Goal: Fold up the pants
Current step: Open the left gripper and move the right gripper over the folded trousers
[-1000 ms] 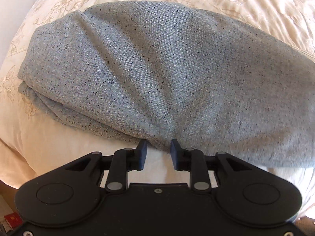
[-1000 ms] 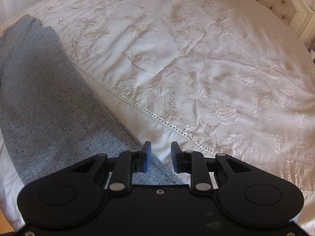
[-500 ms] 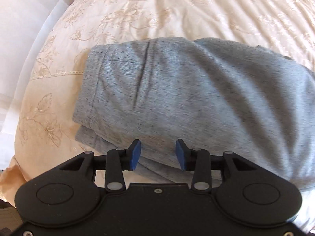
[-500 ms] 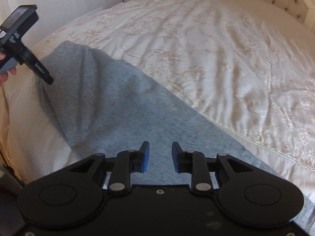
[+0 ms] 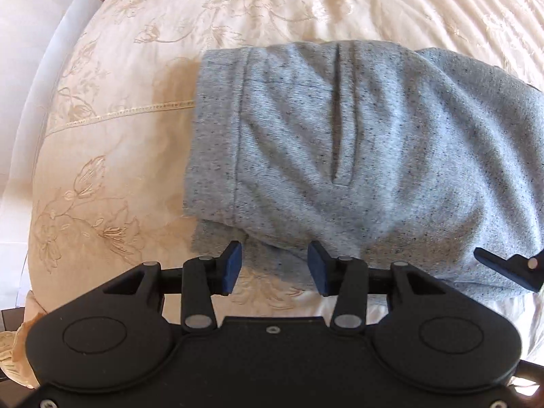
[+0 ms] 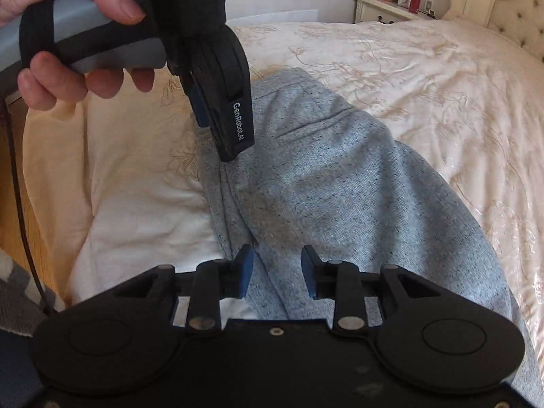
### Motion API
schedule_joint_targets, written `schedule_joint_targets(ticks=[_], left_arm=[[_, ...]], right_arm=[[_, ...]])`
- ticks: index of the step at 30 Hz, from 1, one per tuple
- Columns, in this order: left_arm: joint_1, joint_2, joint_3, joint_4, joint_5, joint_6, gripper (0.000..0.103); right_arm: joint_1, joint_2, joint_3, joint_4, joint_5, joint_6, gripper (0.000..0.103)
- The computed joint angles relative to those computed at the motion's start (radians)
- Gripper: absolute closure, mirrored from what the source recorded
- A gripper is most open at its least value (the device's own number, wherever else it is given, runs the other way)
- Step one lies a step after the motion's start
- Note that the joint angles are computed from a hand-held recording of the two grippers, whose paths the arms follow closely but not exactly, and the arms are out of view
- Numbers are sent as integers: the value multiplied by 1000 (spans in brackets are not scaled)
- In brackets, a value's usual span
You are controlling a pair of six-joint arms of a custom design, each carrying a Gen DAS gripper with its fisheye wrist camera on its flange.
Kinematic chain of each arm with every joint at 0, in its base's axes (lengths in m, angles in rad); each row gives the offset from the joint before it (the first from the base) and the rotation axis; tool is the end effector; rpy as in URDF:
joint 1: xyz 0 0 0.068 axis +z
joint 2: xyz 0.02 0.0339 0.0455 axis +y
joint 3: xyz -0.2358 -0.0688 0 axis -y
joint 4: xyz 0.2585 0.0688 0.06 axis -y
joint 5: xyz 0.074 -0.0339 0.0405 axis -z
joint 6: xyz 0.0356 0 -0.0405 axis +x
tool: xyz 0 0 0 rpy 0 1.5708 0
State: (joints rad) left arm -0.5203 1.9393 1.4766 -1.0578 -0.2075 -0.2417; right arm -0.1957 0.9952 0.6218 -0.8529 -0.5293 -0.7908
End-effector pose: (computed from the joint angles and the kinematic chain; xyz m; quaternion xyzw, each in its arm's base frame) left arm 0.3234 -0.1768 0.1631 0.1355 0.9850 0.0868 0.0617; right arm 0.1895 -0.0192 0.1743 -0.3216 0.8960 0.1487 0.2677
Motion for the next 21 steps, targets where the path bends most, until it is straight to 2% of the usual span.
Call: schedule_joint_targets(ticks=[2, 7, 9, 11, 13, 18, 19, 20, 21], left_arm=[[29, -11, -19, 8, 8, 8, 50], [93, -40, -41, 13, 12, 38, 50], [107, -45, -38, 14, 16, 53, 50], [142, -41, -28, 30, 23, 96, 50], [134, 5, 36, 33, 23, 103, 50], [99, -23, 87, 47, 38, 115, 50], [96, -23, 93, 61, 51, 120, 49], [92, -19, 97, 75, 60, 124, 48], [82, -9, 102, 94, 65, 125, 46]], right_arm=[[75, 22, -16, 64, 44, 37, 69], [170, 47, -66, 177, 103, 21, 71], [171, 24, -86, 209, 109, 4, 76], [158, 63, -65, 222, 87, 23, 93], [126, 83, -34, 200, 59, 39, 93], [29, 68, 61, 26, -73, 57, 92], [22, 55, 66, -2, -84, 52, 94], [18, 52, 75, -42, -94, 38, 100], [26, 47, 69, -60, -93, 34, 100]])
